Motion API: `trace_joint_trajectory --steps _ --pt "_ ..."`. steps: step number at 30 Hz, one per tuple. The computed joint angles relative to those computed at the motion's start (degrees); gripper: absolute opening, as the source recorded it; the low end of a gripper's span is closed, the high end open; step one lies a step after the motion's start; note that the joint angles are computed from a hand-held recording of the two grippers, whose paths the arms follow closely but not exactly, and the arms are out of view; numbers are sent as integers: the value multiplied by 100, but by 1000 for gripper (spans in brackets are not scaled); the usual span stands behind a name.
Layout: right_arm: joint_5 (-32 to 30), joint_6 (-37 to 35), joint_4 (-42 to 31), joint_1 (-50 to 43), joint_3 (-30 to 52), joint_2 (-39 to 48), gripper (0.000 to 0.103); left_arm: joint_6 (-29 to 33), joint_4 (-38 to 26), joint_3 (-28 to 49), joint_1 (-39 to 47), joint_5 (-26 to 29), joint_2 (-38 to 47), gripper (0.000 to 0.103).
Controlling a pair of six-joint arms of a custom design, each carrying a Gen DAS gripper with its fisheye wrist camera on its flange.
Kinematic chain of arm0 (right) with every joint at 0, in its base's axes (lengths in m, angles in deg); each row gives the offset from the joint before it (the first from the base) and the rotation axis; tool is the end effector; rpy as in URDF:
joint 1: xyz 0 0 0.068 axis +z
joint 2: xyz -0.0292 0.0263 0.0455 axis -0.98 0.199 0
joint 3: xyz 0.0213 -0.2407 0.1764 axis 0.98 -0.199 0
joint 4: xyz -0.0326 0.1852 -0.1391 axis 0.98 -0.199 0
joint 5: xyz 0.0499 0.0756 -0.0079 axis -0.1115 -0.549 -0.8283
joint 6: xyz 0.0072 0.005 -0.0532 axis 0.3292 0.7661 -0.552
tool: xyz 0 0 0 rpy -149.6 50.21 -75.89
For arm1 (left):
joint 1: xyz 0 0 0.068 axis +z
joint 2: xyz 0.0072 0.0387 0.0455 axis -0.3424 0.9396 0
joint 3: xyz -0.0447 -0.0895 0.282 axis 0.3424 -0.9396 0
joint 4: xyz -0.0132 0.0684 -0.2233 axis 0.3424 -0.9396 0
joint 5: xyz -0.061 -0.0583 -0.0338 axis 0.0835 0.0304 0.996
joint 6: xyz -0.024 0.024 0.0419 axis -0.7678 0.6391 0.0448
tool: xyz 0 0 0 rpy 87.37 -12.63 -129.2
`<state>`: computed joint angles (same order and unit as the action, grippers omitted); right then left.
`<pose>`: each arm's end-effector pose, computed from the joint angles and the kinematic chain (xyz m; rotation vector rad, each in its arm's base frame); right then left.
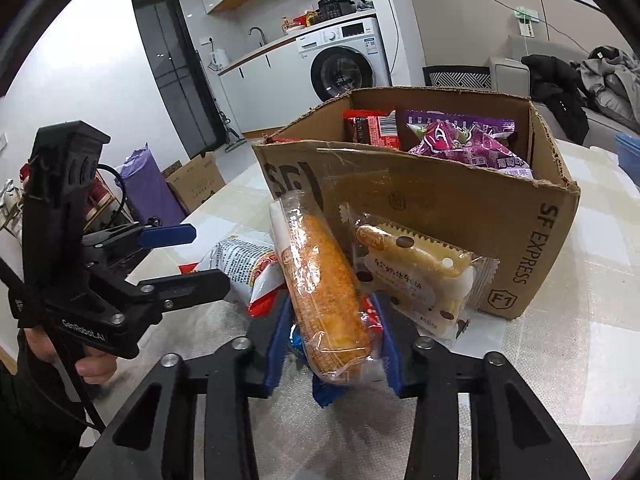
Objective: Organize snacks
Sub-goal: 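Grasp the orange bread loaf bag with the right gripper, then lift the bread loaf with the right gripper while the left grasps the white noodle-snack bag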
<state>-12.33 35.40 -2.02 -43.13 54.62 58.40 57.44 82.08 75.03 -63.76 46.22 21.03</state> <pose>0.2423 0.1741 0.1827 -0.3532 2.2995 0.5439 0.2310 -0.2096 0.1985 0.3015 2.3934 -0.2681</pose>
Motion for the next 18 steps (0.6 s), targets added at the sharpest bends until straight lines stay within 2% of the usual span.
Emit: trace_joint_trajectory --steps 5,11,15,18 --pt "231 -17 117 197 -326 -367 30 -12 23 -68 3 -19 -118 102" --pt "390 81 467 358 -961 -1098 29 -47 -10 -72 -33 -49 -159 102" --pt "-69 292 782 77 -1295 -1562 29 -78 -91 12 -128 -98 -91 102" --pt "9 337 691 -24 -1357 -1989 29 -100 -86 18 -194 -34 -109 102"
